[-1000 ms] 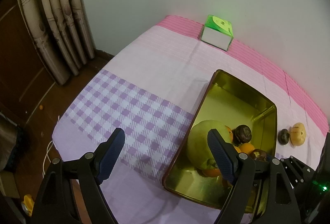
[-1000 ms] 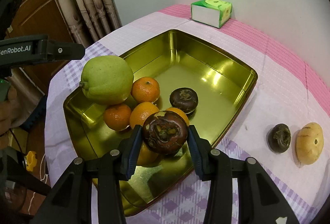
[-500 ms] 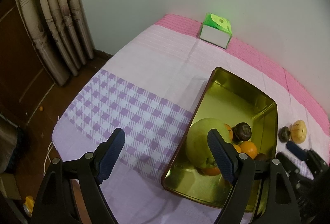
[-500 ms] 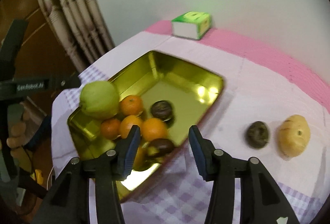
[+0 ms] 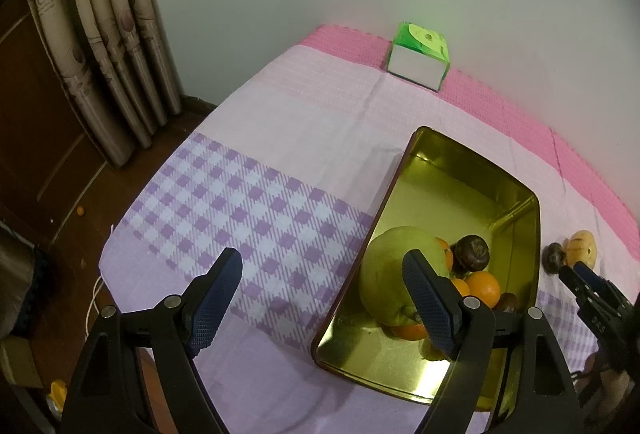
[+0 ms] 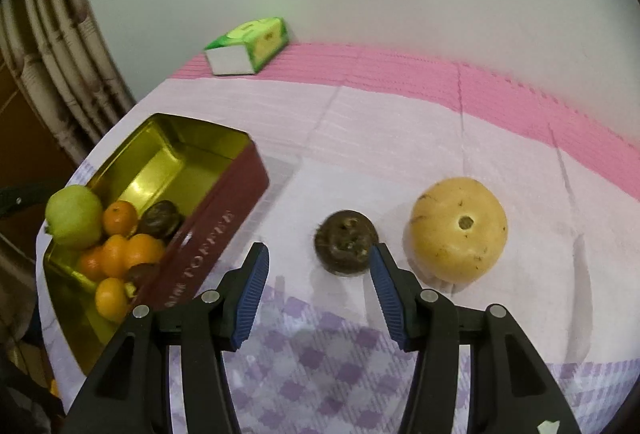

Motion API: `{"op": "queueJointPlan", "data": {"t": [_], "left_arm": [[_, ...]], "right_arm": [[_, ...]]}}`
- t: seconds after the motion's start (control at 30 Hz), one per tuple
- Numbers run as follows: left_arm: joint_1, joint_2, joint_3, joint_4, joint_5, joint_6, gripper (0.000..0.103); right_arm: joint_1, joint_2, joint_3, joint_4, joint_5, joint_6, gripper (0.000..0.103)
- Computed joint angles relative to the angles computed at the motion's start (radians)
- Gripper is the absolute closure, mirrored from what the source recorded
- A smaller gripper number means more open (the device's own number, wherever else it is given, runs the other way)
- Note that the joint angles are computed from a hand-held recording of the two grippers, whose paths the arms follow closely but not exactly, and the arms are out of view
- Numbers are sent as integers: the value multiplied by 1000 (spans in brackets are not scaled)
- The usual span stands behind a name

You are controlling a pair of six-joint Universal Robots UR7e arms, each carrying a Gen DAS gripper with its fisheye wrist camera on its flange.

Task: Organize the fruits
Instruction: 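Return the right gripper to the cloth and grasp the second persimmon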

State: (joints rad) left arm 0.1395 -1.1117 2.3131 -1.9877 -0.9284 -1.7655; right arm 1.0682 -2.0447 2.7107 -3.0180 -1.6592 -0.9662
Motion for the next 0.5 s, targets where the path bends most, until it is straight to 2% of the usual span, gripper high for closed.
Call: {"op": "queueJointPlan", "data": {"t": [0.37, 0.5], "left_arm": [[6, -7, 16, -38, 5, 26, 21], [10, -4, 15, -41, 4, 33, 21]], "right_arm": [[1, 191, -11, -200, -42, -15, 52], [-3, 237, -30, -213, -48, 4, 53]]}}
